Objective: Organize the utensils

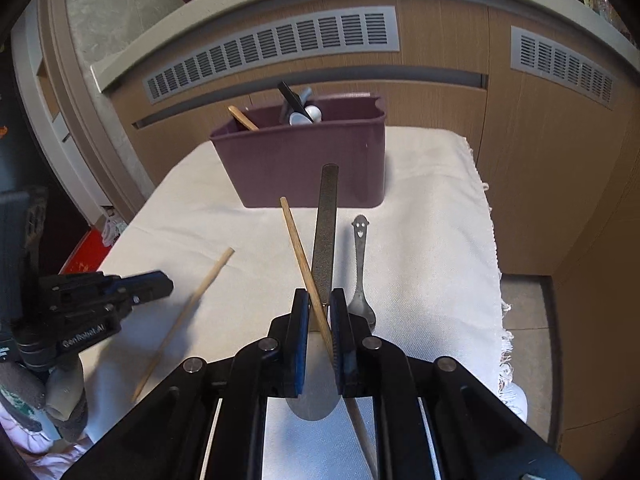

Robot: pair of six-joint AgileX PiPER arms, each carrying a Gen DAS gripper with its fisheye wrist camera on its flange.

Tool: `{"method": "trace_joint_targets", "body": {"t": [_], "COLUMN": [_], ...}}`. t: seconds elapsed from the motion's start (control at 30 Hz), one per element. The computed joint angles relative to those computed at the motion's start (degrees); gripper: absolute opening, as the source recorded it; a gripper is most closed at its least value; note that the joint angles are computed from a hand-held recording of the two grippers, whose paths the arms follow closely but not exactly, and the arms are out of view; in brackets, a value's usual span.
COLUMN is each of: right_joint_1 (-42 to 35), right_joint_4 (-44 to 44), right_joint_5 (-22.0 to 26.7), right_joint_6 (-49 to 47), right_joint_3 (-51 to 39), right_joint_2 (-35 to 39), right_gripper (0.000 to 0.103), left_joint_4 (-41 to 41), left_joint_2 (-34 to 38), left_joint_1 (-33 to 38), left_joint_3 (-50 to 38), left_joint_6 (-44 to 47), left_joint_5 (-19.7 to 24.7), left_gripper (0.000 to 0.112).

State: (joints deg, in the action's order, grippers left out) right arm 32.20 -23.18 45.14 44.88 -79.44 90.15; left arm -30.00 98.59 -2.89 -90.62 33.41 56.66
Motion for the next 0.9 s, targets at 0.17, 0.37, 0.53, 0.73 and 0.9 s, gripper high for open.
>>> {"method": "trace_joint_targets", "body": {"t": [0.17,0.37,0.53,0.73,0.9], "right_joint_1": [-0.1,-1.1,1.6,5.7,6.1], "right_joint_4": [2.8,12.2,10.1,3.6,4.9], "right_joint_5": [-0.3,-2.1,0.0,3.3,5.7], "right_joint_6": [-1.2,-6.2,-6.6,-6.4,-12.7], "right_joint_3": [0.4,2.6,2.9,2.3,-3.3], "right_joint_2": [-1.0,0.3,2.9,2.4,6.8], "right_gripper": [0.010,0.010,0.012,0.012,0.012], "left_joint_4": [-2.2,-2.5,-1.8,0.0,-0.4], "left_joint_2": [-0.9,1.4,2.2,1.9,2.4], "left_joint_1": [1.5,-0.1,0.1,1.2,2.1], "left_joint_3": [-0.7,-2.3,-1.6,0.3,0.7], "left_joint_6": [0.4,-2.4,-3.2,-4.3,-3.8], "left_joint_5": [0.9,2.4,3.3,2.3,2.5], "left_gripper": [0.006,0.008,0.008,0.024,0.038]}}
